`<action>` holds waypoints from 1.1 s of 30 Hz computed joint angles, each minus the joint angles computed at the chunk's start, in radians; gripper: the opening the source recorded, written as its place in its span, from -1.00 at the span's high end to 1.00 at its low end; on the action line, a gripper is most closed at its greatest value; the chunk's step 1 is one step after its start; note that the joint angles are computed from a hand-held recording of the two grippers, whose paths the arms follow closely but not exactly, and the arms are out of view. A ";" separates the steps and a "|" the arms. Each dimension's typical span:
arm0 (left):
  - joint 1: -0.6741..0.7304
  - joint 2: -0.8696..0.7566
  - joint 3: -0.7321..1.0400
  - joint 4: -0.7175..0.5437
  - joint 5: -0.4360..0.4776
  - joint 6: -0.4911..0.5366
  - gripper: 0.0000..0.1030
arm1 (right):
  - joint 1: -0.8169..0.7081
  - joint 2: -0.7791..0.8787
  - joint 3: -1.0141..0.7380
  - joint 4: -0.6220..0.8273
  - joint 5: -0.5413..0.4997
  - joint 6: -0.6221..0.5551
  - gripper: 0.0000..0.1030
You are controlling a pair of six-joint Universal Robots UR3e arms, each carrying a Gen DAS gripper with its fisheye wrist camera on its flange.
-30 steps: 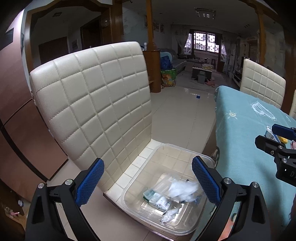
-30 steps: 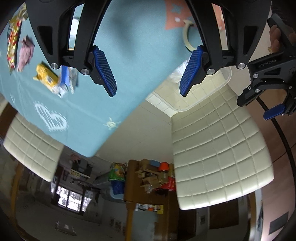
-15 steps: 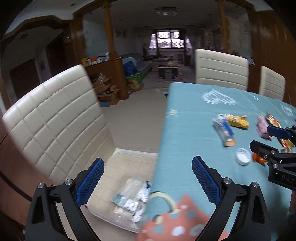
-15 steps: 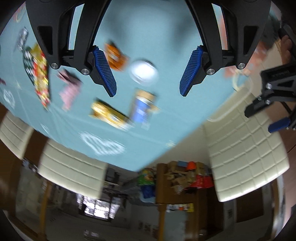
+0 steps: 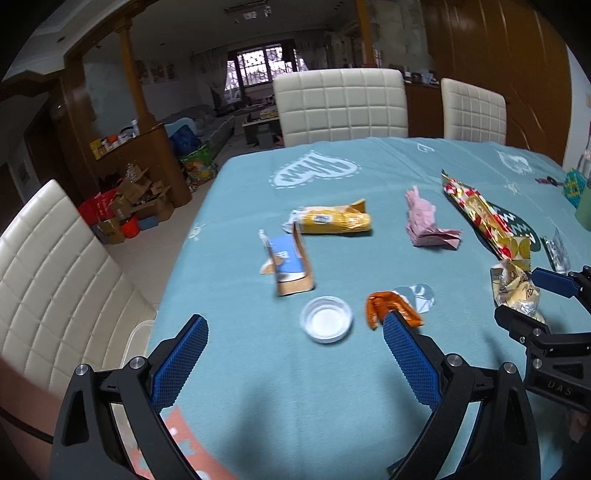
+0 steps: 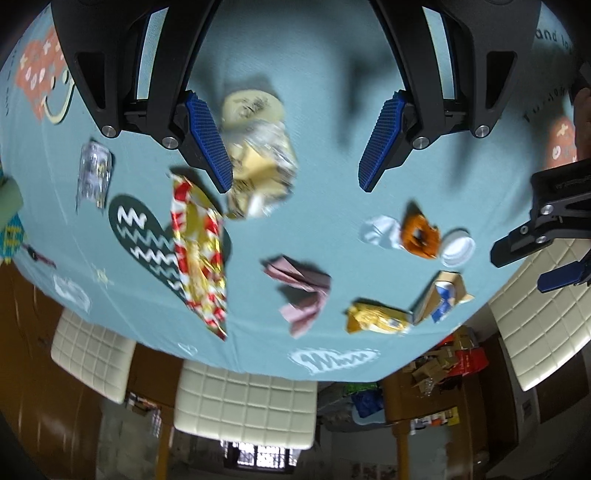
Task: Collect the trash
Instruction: 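Move the right gripper to the table and grasp the crumpled clear-yellow plastic wrapper, then grasp the orange peel with the left gripper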
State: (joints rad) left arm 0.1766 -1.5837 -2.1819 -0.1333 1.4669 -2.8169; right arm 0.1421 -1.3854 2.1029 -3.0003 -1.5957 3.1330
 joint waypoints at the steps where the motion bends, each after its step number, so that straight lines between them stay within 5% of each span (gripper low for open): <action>1: -0.020 -0.016 0.012 -0.001 0.014 -0.006 -0.81 | -0.020 -0.007 0.019 -0.003 0.022 -0.006 -0.38; 12: -0.205 -0.194 0.185 -0.054 0.116 -0.054 -0.81 | -0.057 0.005 0.067 -0.049 0.017 -0.024 -0.34; 17: -0.232 -0.275 0.237 -0.053 0.150 -0.056 -0.81 | -0.105 0.017 0.076 -0.054 0.021 -0.020 0.31; 21: -0.251 -0.314 0.253 -0.034 0.163 -0.042 -0.80 | -0.169 0.008 0.093 -0.055 0.101 -0.023 0.51; 22: -0.254 -0.316 0.250 -0.025 0.164 -0.037 -0.63 | -0.175 0.006 0.098 -0.058 0.109 -0.019 0.53; 25: -0.248 -0.300 0.246 -0.058 0.140 -0.016 0.30 | -0.184 0.002 0.104 -0.061 0.139 -0.018 0.54; 33: -0.167 -0.152 0.117 0.012 0.058 0.042 0.50 | -0.131 -0.022 0.094 -0.041 0.151 -0.007 0.55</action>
